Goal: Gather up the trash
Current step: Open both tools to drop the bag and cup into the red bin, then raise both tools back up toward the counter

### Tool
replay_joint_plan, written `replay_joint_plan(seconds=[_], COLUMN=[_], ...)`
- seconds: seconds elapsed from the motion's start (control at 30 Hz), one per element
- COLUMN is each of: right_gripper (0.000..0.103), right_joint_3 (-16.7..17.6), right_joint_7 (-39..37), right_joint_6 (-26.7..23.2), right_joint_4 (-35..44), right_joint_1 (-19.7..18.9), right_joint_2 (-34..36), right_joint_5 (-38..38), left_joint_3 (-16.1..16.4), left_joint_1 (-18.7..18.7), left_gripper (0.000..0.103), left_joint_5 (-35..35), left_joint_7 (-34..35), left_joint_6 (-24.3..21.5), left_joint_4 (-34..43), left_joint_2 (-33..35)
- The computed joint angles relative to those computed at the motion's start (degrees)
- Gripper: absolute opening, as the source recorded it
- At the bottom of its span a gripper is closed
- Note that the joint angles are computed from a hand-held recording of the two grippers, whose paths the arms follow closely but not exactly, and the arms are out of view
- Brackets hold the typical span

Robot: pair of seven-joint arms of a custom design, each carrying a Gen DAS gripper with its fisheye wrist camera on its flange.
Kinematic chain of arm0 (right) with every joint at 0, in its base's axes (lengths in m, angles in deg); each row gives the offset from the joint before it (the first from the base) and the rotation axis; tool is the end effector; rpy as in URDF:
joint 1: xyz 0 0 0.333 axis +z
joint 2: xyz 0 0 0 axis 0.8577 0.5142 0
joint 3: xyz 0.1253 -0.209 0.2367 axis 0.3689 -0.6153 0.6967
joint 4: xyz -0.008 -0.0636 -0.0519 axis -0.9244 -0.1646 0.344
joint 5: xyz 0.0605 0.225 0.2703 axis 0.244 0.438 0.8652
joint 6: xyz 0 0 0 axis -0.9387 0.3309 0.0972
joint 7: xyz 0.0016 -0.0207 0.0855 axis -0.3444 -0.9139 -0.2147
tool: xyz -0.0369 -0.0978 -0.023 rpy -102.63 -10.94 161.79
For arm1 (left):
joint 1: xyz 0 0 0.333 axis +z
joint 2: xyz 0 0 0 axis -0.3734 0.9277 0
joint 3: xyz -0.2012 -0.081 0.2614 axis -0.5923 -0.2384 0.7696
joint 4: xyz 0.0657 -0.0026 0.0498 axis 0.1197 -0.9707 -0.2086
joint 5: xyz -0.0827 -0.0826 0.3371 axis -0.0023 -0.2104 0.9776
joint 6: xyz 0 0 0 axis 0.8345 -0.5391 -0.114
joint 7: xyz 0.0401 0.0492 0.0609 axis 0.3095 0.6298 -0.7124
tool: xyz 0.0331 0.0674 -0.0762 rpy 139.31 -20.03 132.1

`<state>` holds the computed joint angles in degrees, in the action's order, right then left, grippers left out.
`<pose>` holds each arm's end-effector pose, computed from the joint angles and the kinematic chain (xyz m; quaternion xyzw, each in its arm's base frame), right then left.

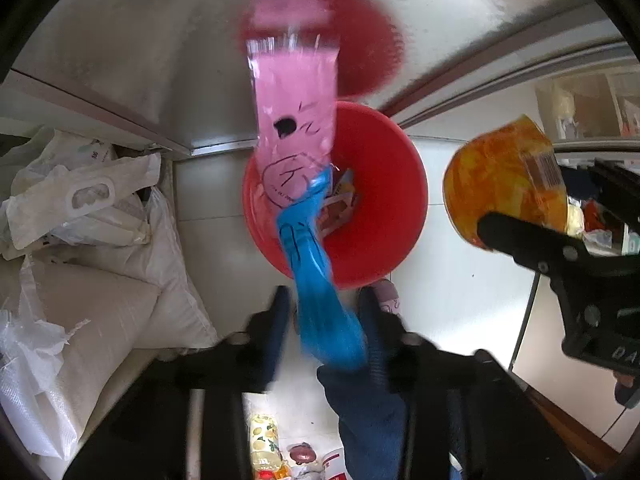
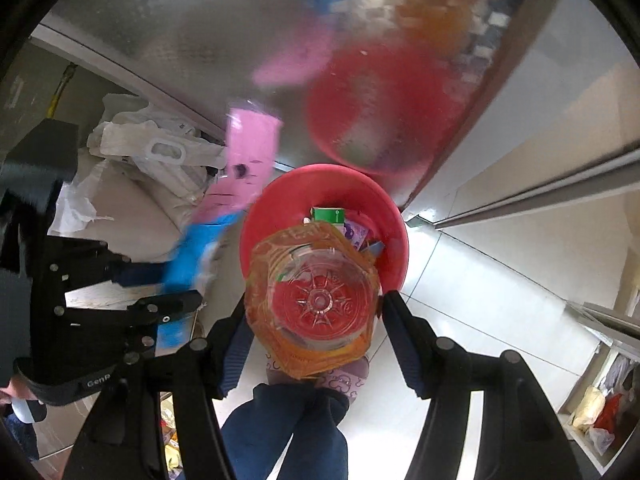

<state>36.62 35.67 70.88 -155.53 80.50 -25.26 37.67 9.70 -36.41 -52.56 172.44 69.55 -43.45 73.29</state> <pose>0.5712 0.3127 0.4818 -0.6801 0.7268 0.0475 0.0834 0.6253 -0.2554 0.3908 0.4655 -0.8783 -0.0210 0.1072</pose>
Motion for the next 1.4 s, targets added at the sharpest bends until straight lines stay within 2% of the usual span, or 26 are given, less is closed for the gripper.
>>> replay_joint_plan(seconds=[0.03,0.1,0.17,0.23,0.4,0.47,0.5,0.53,0.57,0.6,0.73,0.9,1.03,1.1,1.3,1.33,1.4], right_gripper=[0.062,0.062,0.062,0.063,0.077,0.078,0.078,0.078,0.079,0.080,0.084,0.084,0.088,0.090,0.091,0.092,0.103], right_joint_3=[0.01,-0.03,0.21,0.11,0.17,0.17,0.14,0.10,0.08,0.11,0.15,0.10,-0.04,-0.03,0.01,-0.07,-0.19], right_joint_7=[-0.03,-0.40,-1.05,-0.97,-0.84,-0.86,-0.81,-0.62,-0.49,-0.43,-0.10,0.64,1.25,1.80,2.81,3.11,3.53], right_joint_6=[0.58,0.38,0.55,0.63,1.11,1.08,0.97,0.60,0.36,0.27,-0.52,-4.70,-8.11,-9.91,-18.61,-19.65,-21.60], right_joint_4=[-0.51,-0.44,-0.80,-0.96,-1.32,-1.35,-1.38,-1.24,-1.14,-1.21,-1.12,1.90,5.73,8.06,19.95,21.62,25.32], right_joint_1=[-0.04,-0.13,-0.50,-0.48,-0.08,-0.01,0.03,0.10,0.12,0.07,0.28,1.30,2.13,2.36,4.46,4.78,5.24], right_joint_2=[-0.32,-0.42,-0.50,-0.67,-1.12,-1.47,-1.64,-1.83,-2.09,-2.53,-5.05,-7.64,-8.93,-9.29,-8.01,-8.06,-7.69], right_joint_5=[0.09,-0.14,0.85,0.86,0.45,0.33,0.25,0.09,0.10,0.29,0.28,-1.53,-3.43,-3.44,-7.54,-8.08,-8.60], left_joint_3=[0.01,-0.20,0.16,0.25,0.06,0.07,0.05,0.05,0.21,0.21,0.02,-0.29,-0.47,-0.39,-0.71,-0.77,-0.83], left_joint_1=[0.14,0.55,0.12,-0.19,0.64,0.82,1.05,1.31,1.28,1.36,2.05,2.33,2.86,2.72,2.82,2.78,2.77], left_gripper=[0.054,0.055,0.063,0.064,0.064,0.064,0.066,0.075,0.078,0.079,0.085,0.088,0.097,0.102,0.102,0.102,0.102], left_joint_5=[-0.26,-1.37,-0.79,-0.31,-1.08,-1.00,-1.21,-1.47,-1.15,-1.15,-2.15,-2.58,-3.60,-2.67,-2.40,-2.30,-2.42], left_joint_7=[-0.08,-0.23,-1.15,-1.71,-1.61,-1.45,-1.37,-1.36,-1.60,-1.70,-2.71,-3.85,-5.25,-6.29,-7.50,-7.51,-7.90], left_joint_6=[0.04,-0.02,-0.03,0.25,1.09,1.50,1.66,1.70,1.87,2.59,0.63,-1.15,-2.45,-4.35,-10.35,-10.89,-13.18], left_joint_4=[0.41,0.86,1.26,1.21,-0.04,-0.74,-0.91,-1.17,-1.55,-2.19,-2.06,-1.97,-1.71,0.02,8.16,9.45,13.09], left_joint_2=[0.29,0.65,0.74,0.58,-0.97,-1.97,-2.15,-2.66,-3.38,-4.15,-6.97,-11.48,-15.68,-16.69,-18.84,-18.92,-18.87])
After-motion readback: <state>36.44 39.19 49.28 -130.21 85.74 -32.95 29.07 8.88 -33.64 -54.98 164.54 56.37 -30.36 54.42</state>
